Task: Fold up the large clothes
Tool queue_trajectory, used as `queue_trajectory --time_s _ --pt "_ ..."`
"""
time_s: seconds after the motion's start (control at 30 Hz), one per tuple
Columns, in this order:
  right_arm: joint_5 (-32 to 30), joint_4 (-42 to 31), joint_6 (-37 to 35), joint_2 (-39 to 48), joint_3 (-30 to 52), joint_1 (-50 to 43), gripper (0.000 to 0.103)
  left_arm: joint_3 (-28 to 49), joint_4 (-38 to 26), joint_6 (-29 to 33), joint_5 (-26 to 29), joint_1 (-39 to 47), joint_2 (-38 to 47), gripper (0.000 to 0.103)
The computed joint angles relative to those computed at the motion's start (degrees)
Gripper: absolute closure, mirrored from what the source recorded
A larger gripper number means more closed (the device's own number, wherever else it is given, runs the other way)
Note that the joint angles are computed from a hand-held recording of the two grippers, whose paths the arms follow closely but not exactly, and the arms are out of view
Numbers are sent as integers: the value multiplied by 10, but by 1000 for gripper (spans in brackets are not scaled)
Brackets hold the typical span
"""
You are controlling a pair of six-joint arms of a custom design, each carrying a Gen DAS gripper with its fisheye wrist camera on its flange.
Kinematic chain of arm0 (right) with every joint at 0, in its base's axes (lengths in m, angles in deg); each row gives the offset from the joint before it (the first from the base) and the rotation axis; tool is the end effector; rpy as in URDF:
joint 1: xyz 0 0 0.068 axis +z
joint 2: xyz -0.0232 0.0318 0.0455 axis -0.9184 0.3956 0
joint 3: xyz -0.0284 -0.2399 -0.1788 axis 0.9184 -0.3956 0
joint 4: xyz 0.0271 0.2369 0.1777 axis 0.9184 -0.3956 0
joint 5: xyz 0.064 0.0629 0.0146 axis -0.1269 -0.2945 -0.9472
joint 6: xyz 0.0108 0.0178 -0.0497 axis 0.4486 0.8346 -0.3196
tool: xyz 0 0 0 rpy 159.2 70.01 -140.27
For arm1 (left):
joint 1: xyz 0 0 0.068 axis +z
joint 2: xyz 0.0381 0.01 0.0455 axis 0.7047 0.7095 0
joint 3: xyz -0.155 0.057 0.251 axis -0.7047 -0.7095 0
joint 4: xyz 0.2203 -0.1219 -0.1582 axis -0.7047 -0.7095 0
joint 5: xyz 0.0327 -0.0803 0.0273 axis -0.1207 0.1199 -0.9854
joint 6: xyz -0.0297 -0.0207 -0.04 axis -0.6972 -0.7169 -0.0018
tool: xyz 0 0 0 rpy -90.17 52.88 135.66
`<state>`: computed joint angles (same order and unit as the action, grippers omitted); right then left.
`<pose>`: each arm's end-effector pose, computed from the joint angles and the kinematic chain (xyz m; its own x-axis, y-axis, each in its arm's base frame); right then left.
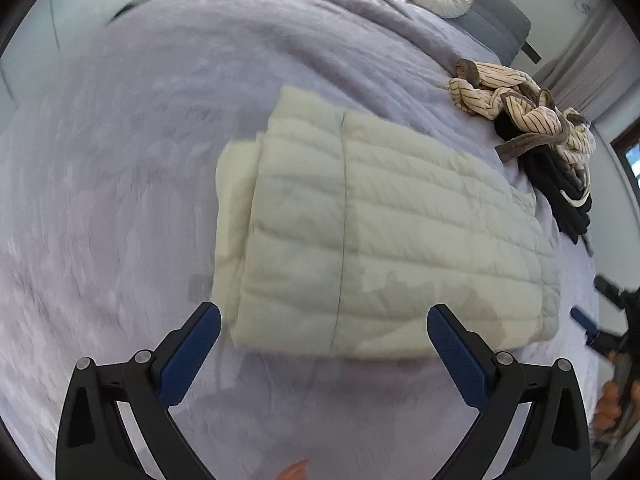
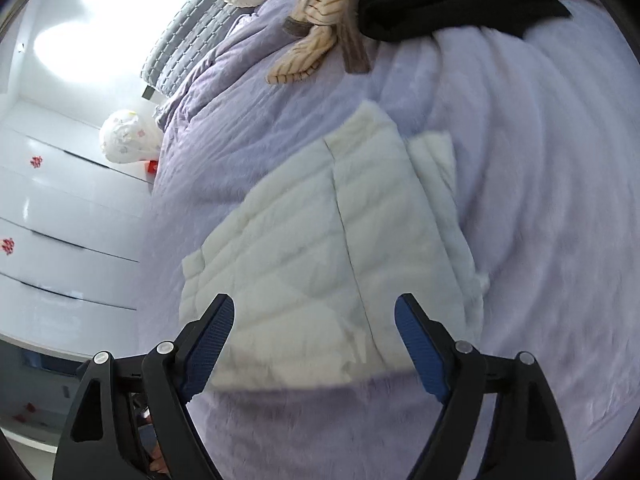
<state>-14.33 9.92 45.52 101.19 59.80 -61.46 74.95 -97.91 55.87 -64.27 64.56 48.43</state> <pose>0.2466 0.0286 0.2740 -0.6045 0.7503 -0.2676 0.5081 0.6219 0.5959 0.3926 0.1250 0.2540 -0.9340 0.1243 -0.3351 0.2294 0.9275 -0.2953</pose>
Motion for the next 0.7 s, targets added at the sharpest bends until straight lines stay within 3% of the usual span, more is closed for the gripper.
queue_trajectory --time_s 0.3,0.33,0.43,0.6,0.7 --pt "-37 58 82 -70 -118 10 15 -16 -14 -24 8 29 26 0" --pt "-37 72 92 -73 -130 14 3 -10 -27 -27 17 34 41 0" --pt "-46 116 122 -66 -157 19 0 4 -56 -47 58 46 79 0" --pt "-89 219 156 -25 -196 1 0 3 -40 -89 99 44 114 0" --pt "-110 335 203 0 -238 -12 0 2 -7 -115 107 34 122 0"
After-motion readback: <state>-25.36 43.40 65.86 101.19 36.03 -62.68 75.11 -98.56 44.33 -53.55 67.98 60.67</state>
